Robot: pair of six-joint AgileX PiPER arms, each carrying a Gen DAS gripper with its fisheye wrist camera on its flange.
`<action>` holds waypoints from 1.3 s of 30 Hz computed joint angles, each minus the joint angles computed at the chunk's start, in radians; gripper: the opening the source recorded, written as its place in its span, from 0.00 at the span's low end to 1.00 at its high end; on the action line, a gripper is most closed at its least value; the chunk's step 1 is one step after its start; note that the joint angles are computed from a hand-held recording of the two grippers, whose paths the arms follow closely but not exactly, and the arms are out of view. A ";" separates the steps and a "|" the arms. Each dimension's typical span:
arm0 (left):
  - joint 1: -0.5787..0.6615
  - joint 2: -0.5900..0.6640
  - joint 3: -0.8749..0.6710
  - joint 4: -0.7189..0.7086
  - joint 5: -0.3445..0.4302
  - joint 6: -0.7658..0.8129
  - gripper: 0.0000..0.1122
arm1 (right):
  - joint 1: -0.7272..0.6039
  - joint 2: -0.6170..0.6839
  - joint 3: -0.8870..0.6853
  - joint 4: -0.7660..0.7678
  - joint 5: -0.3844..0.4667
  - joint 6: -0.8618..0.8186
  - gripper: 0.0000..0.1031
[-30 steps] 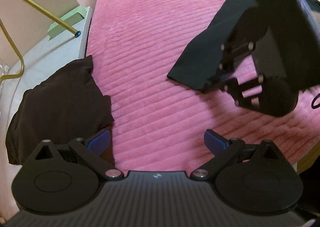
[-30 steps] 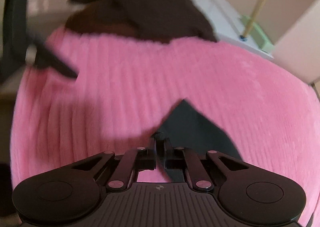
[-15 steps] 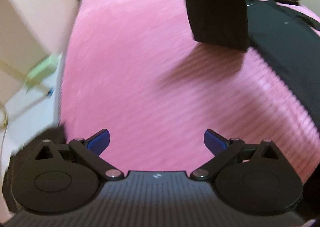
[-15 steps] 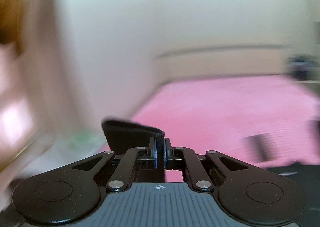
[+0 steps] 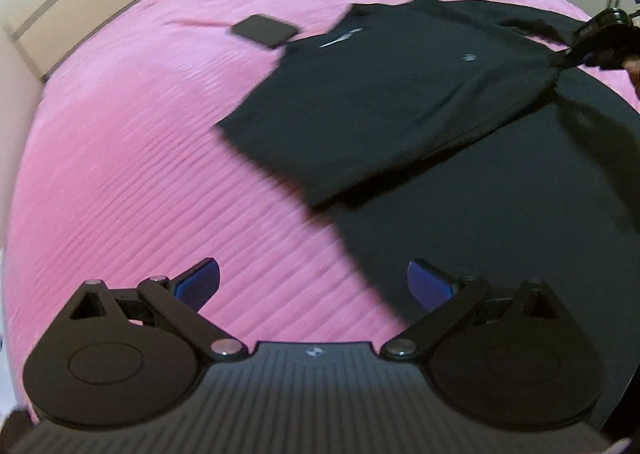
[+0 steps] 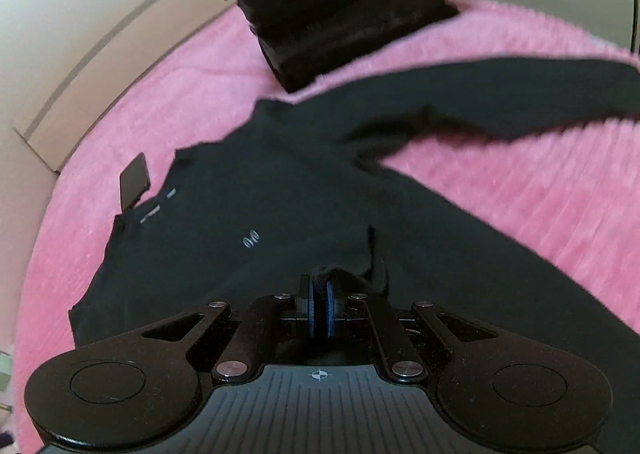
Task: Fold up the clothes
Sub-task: 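Carry the held sleeve across the sweater body with the right tool and release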
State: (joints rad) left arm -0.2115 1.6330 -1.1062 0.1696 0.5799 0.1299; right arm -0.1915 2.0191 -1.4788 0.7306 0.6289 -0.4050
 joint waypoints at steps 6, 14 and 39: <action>-0.108 0.171 -0.221 0.017 0.059 -0.040 0.88 | -0.089 -0.014 -0.028 0.194 0.108 -0.216 0.04; -0.191 0.292 -0.369 -0.007 0.135 0.007 0.88 | -0.163 0.044 -0.006 0.131 0.142 -0.167 0.05; -0.303 0.609 -0.780 -0.055 0.224 0.087 0.88 | -0.107 0.496 -0.839 -0.112 0.541 -0.265 0.08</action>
